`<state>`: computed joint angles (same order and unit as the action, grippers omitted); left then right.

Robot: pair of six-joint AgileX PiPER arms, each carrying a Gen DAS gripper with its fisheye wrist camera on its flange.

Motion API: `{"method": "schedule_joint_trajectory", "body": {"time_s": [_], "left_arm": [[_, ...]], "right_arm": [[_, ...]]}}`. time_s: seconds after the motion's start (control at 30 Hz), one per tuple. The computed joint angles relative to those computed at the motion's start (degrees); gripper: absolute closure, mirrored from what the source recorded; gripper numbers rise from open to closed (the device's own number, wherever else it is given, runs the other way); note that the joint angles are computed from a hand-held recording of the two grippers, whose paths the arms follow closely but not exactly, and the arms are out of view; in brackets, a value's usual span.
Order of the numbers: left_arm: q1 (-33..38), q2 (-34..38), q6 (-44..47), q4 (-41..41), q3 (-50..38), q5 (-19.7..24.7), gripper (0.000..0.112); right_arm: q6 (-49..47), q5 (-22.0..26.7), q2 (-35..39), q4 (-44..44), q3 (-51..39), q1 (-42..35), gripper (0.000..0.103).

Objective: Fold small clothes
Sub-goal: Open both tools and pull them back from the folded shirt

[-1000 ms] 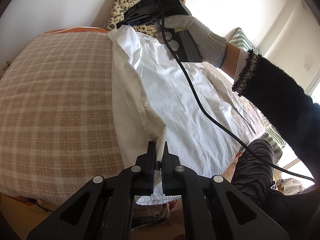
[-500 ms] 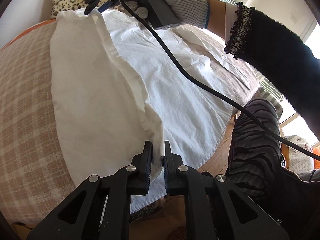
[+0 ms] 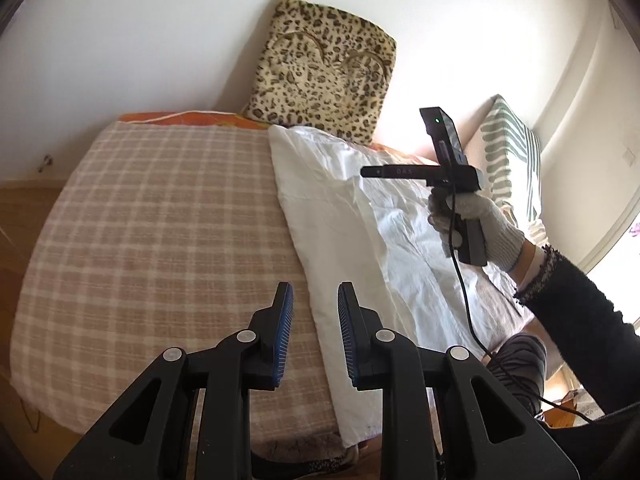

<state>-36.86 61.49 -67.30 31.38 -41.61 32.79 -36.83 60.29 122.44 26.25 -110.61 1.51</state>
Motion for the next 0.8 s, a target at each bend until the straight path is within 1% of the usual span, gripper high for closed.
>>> {"method": "schedule_joint_trajectory", "body": {"time_s": [0.1,0.17,0.23,0.27,0.3,0.33,0.37,0.4,0.47,0.5,0.6,0.73,0.8], "left_arm": [[7.5,-4.7,6.3,-1.3,-1.8,4.6,0.091],[12.1,-7.2,11.1,-2.4,-3.0,6.4,0.091],[16.9,-8.4,16.7,-7.5,-4.0,6.0,0.091],[17.7,-8.8,17.8,-8.7,-4.1,5.6,0.091],[16.8,-8.9,16.7,-7.7,-4.2,6.2,0.091],[15.6,-9.1,15.6,-6.2,-4.3,7.2,0.091],[12.7,-8.8,12.2,-3.3,-4.0,7.9,0.091],[11.0,-8.5,10.3,-2.1,-3.6,7.7,0.091],[9.8,-7.5,9.3,-2.6,-2.6,5.7,0.091],[8.9,-6.3,8.3,-2.4,-2.1,4.4,0.091],[6.6,-2.9,6.5,-2.6,-0.1,0.0,0.091],[3.1,4.1,2.7,-1.5,2.5,-8.4,0.091],[0.5,9.3,-2.6,2.8,2.6,-11.8,0.091]], "right_arm": [[-5.6,-1.7,-3.3,4.4,5.5,-0.5,0.046],[-8.4,-2.6,-4.9,5.7,8.4,0.1,0.046],[-12.4,-3.4,-6.2,7.8,11.6,0.7,0.046],[-14.3,-4.2,-6.7,8.4,13.3,1.3,0.046],[-15.8,-5.5,-7.5,8.3,15.2,2.1,0.046],[-17.3,-6.7,-8.0,8.4,16.8,2.8,0.046],[-18.2,-7.5,-8.2,8.2,18.0,3.4,0.046],[-18.7,-8.1,-8.3,7.5,19.1,4.0,0.046],[-18.3,-10.9,-8.3,4.3,21.2,5.4,0.046],[-17.8,-11.5,-8.0,2.9,22.1,5.5,0.047],[-12.5,-11.4,-6.3,-4.0,22.0,5.8,0.047],[-14.0,-8.7,-7.6,-0.5,22.4,3.1,0.051],[-15.2,-6.9,-8.4,3.5,21.9,1.6,0.053]]}}
